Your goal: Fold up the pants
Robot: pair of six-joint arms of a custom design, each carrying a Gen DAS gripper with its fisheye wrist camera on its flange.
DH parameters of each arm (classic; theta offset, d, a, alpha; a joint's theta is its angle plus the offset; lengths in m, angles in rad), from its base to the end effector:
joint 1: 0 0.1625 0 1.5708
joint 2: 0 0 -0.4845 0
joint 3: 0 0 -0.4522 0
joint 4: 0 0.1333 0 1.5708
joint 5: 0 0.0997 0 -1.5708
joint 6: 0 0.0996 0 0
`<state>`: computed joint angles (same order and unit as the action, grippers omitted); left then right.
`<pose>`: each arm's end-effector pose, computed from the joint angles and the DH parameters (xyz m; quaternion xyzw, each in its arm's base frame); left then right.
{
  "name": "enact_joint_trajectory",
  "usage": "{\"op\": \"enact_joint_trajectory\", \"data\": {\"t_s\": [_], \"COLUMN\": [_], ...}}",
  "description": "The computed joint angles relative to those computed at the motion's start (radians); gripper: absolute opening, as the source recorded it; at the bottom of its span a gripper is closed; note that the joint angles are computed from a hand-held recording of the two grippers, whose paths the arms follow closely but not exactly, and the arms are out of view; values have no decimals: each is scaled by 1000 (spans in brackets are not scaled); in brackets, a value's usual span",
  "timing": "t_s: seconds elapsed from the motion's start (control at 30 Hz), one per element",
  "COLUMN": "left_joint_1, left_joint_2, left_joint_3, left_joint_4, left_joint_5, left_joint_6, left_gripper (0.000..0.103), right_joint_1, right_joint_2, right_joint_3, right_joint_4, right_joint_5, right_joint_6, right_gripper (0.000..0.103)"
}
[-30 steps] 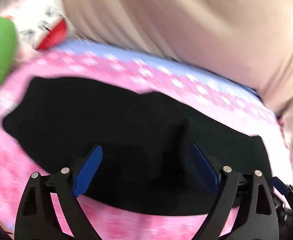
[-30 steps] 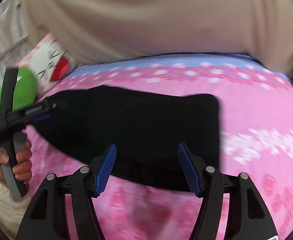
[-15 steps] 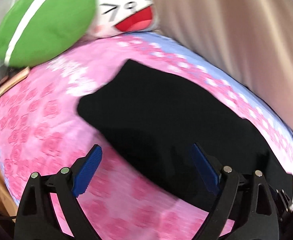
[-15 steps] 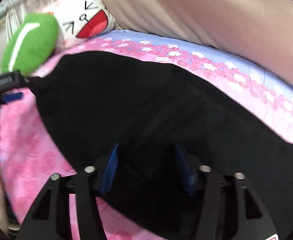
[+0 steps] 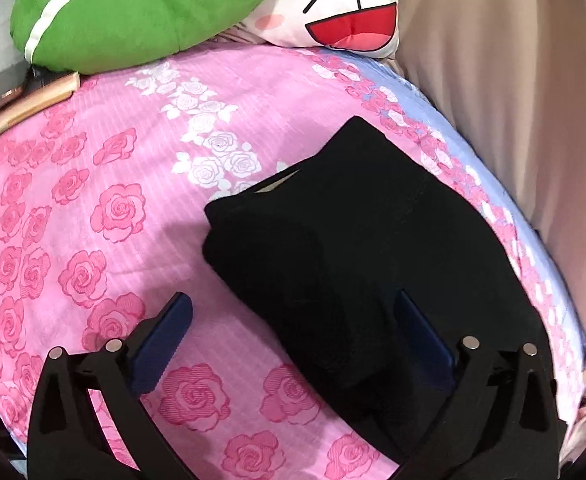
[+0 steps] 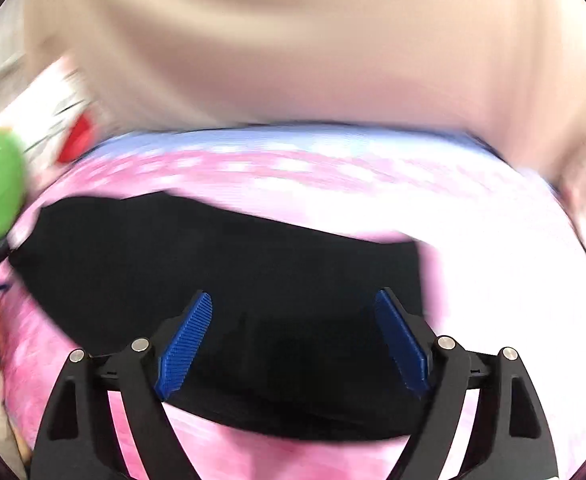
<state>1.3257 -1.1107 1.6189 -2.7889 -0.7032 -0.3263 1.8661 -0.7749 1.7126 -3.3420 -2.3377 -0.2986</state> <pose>0.0264 -0.7568 0.3927 -0.1805 0.8442 -0.4136 0.2893 0.2750 -0.6834 0.1625 0.1033 -0.8552 0.3748 0.3427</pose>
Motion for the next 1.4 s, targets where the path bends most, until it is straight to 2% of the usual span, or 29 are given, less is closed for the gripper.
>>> {"op": "enact_joint_trajectory", "data": {"t_s": [0.03, 0.07, 0.1, 0.13, 0.2, 0.27, 0.33, 0.37, 0.4, 0.43, 0.47, 0.53, 0.57, 0.67, 0.73, 0.83, 1.0, 1.03, 1.07, 1.1, 1.13, 1.17, 1.2, 1.23, 1.27, 1.3, 1.33, 1.4], "left_joint_1": [-1, -2, -5, -5, -10, -13, -17, -18, -19, -20, -20, -28, -31, -35, -46, -72, -109, -117, -124, -132, -138, -142, -142, -140, -139, -138, -137, -138], "left_joint_2": [8, 14, 19, 29, 40, 56, 79, 90, 98, 106, 108, 98, 86, 48, 27, 8, -10, -6, -2, 8, 19, 25, 29, 29, 30, 31, 34, 40], "left_joint_3": [-5, -8, -9, -17, -24, -34, -46, -54, -59, -68, -74, -69, -59, -27, 2, 47, 116, 128, 137, 146, 148, 149, 145, 143, 141, 137, 133, 130], "left_joint_4": [-7, -14, -17, -17, -8, -21, -45, -50, -56, -50, -32, 5, 9, 44, 55, 54, 95, 99, 97, 82, 71, 72, 80, 82, 82, 85, 86, 81], "left_joint_5": [10, 14, 19, 30, 46, 56, 94, 109, 119, 127, 126, 134, 124, 75, 59, 56, 1, -3, 0, 20, 52, 70, 75, 71, 70, 69, 66, 74], "left_joint_6": [9, 21, 28, 33, 30, 37, 48, 54, 62, 71, 74, 49, 37, -2, -9, -2, -25, -25, -23, -17, -14, -20, -30, -39, -42, -45, -47, -52], "left_gripper": [98, 98, 98, 98, 98, 98, 98, 98, 98, 98, 97, 80, 77, 77, 77, 80, 83, 85, 89, 91, 91, 91, 92, 92, 92, 94, 95, 98], "right_joint_1": [-20, -51, -77, -110, -146, -161, -167, -163, -153, -147, -135, -128, -127, -117, -128, -137, -193, -210, -235, -252, -251, -224, -201, -177, -147, -132, -117, -103], "right_joint_2": [-38, -85, -120, -159, -185, -171, -142, -132, -115, -107, -105, -118, -146, -185, -215, -260, -365, -380, -395, -400, -390, -372, -342, -324, -308, -297, -281, -239], "right_joint_3": [35, 77, 109, 146, 179, 175, 165, 169, 161, 159, 151, 157, 175, 198, 214, 254, 336, 352, 367, 370, 373, 374, 376, 374, 371, 366, 354, 323], "right_joint_4": [14, 45, 70, 97, 112, 131, 125, 98, 86, 69, 70, 68, 67, 62, 69, 46, 19, 6, 4, 19, -7, -76, -180, -247, -271, -254, -194, -95], "right_joint_5": [-15, -16, 16, 89, 206, 279, 338, 326, 303, 298, 289, 298, 307, 280, 285, 219, 160, 150, 165, 166, 126, 50, 17, 17, 54, 96, 162, 250], "right_joint_6": [64, 166, 241, 311, 355, 359, 329, 298, 277, 262, 256, 261, 256, 213, 190, 160, 179, 184, 204, 221, 228, 208, 147, 72, 11, -9, -18, -32], "right_gripper": [82, 83, 83, 83, 83, 82, 63, 42, 31, 26, 21, 18, 17, 15, 14, 14, 15, 17, 24, 35, 39, 42, 43, 43, 46, 56, 60, 60]}}
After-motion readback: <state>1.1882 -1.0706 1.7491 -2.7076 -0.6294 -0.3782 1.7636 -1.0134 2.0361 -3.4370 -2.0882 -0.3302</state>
